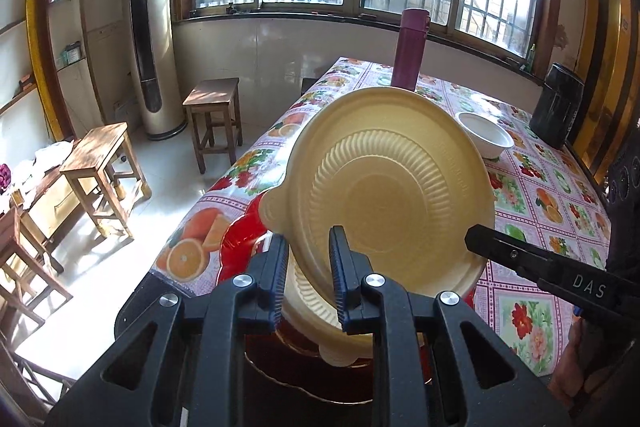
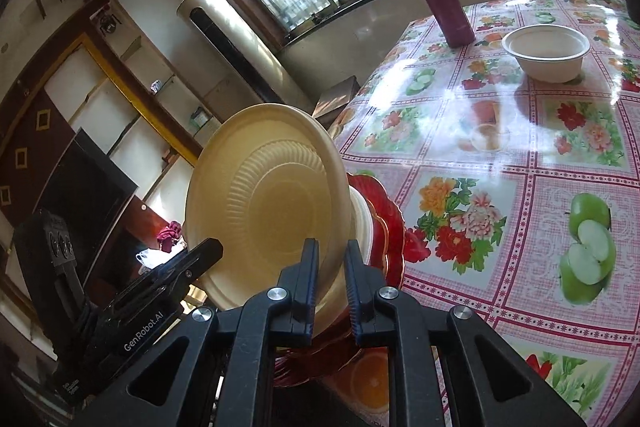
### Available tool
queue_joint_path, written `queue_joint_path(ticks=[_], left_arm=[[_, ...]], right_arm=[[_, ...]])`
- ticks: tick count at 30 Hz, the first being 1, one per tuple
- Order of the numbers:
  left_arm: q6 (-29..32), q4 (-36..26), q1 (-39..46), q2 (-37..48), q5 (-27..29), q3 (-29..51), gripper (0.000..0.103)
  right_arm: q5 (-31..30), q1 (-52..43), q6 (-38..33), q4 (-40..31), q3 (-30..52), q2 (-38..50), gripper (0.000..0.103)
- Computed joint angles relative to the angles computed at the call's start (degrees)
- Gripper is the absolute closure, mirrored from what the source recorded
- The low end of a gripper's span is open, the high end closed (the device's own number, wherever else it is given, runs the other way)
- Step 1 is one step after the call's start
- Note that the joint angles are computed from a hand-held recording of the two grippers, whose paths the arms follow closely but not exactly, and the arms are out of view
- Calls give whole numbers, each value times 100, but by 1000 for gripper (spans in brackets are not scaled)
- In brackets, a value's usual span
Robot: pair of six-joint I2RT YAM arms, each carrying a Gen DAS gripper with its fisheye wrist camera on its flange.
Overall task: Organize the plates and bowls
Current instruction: 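Lower the second cream bowl onto the stack and open both grippers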
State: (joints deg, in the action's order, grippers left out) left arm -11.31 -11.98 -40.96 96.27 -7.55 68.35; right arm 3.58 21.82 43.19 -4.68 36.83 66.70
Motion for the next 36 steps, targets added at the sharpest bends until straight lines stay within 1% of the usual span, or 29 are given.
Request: queue_joint_path(ticks=[3, 4, 6, 7, 8, 10, 12, 14, 16, 18, 21, 24, 26, 30, 32, 36], left_arm=[[23, -28, 32, -7, -58, -38, 82], [30, 7, 51, -14, -90, -72, 78], [58, 91, 72, -88, -216, -169, 65], [67, 160, 102, -165, -242, -267, 54], [65, 206, 140, -213, -260, -305, 45], [39, 295, 176, -321, -396, -382, 41], [-7, 443, 241, -423, -447, -466, 38], [-144, 617, 304, -553, -334, -586, 26], [-253, 809, 314, -658, -223, -680, 24], [-282, 947, 247, -695, -242, -708, 21], [-260, 1030, 175, -649, -294, -646, 20], [-266, 925, 147, -504, -348, -448, 20], [-339, 902, 183, -499, -323, -433, 20], [-449, 856, 302, -529, -367, -475, 20], [-494, 805, 374, -533, -383, -490, 20], [-584, 731, 619, -554, -252, -515, 20]], right_arm=[[254, 217, -73, -69, 37, 85, 87], [323, 270, -94, -87, 52, 109, 87], [448, 359, -114, -154, 56, 93, 85], [476, 379, -132, -215, 79, 89, 80], [527, 403, -148, -229, 68, 59, 78], [663, 440, -179, -348, 85, -6, 68], [594, 373, -195, -426, 47, -163, 64], [462, 161, -194, -380, -94, -437, 58], [372, -104, -127, -364, -254, -756, 41], [263, -474, -56, -339, -459, -1100, 38], [-36, -1111, -71, -438, -666, -1461, 38], [-5, -1465, -62, -530, -703, -1560, 38], [75, -1415, -288, -526, -446, -1249, 36], [456, -907, -713, -492, 461, -159, 36], [716, -633, -860, -458, 915, 401, 33], [1218, -266, -984, -948, 1927, 1647, 33]])
